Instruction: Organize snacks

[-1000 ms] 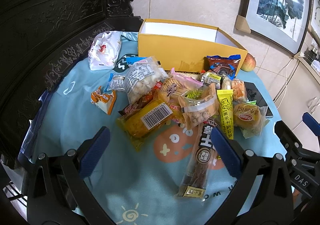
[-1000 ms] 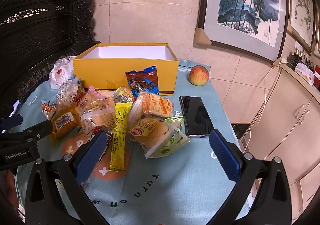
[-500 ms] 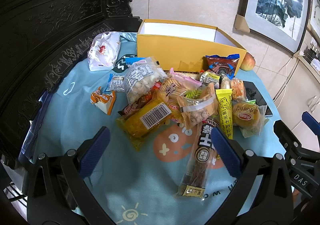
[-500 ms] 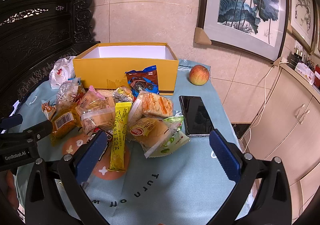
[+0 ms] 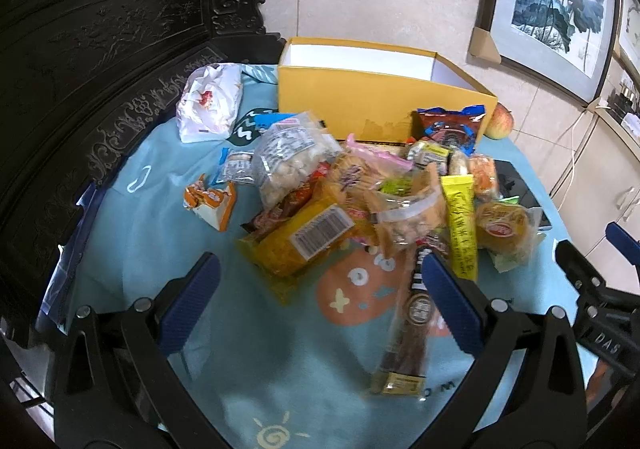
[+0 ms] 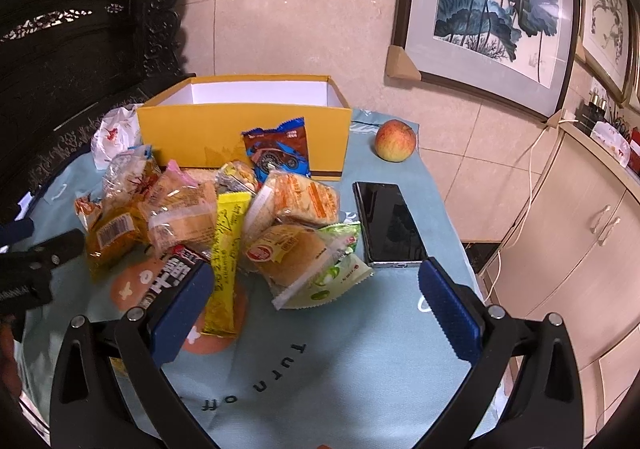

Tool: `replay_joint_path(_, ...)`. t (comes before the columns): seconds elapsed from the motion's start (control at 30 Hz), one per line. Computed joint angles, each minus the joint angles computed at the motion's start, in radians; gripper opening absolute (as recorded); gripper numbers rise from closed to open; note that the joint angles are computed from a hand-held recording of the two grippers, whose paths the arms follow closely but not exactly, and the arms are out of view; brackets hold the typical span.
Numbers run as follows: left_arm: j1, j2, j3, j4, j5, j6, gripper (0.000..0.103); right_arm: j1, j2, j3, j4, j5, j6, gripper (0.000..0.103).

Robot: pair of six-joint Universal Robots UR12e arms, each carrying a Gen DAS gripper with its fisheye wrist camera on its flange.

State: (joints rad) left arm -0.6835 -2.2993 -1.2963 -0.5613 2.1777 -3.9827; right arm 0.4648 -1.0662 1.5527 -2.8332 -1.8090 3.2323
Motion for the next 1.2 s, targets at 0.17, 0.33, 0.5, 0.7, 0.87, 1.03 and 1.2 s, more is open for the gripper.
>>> replay_joint_path(0.17,0.013,0.002,-0.019,0.011,-0.003,-0.007,0.101,-0.007,0.017,-0.015,0.027,-0.011,-0.002,0.102)
replay_joint_path(0.33,0.026,0.004,-0.035,0.018,-0.041,-0.014,0.101,-0.021,0.034,-0.031,0.049,0.028,0.007,0.102)
replay_joint_path(0.5,0.034,0.004,-0.041,0.014,-0.061,-0.005,0.101,-0.03,0.057,-0.051,0.051,0.045,0.005,0.102)
replay_joint_path(0.7,0.04,0.005,-0.056,0.03,-0.061,0.009,0.101,-0.023,0.098,-0.102,0.066,0.068,-0.176,0.102)
replay_joint_path(0.87,0.045,0.011,-0.066,0.026,-0.059,0.005,0.101,-0.02,0.133,-0.147,0.121,0.048,-0.336,0.096)
replay_joint_path(1.03,0.046,0.006,-0.059,0.023,-0.056,0.029,0.101,-0.051,0.135,-0.16,0.204,0.184,-0.315,0.058)
replay_joint_path(1.2,0.042,-0.015,-0.037,0.043,-0.06,0.108,0.101,-0.088,0.094,-0.108,0.147,0.338,-0.177,0.057)
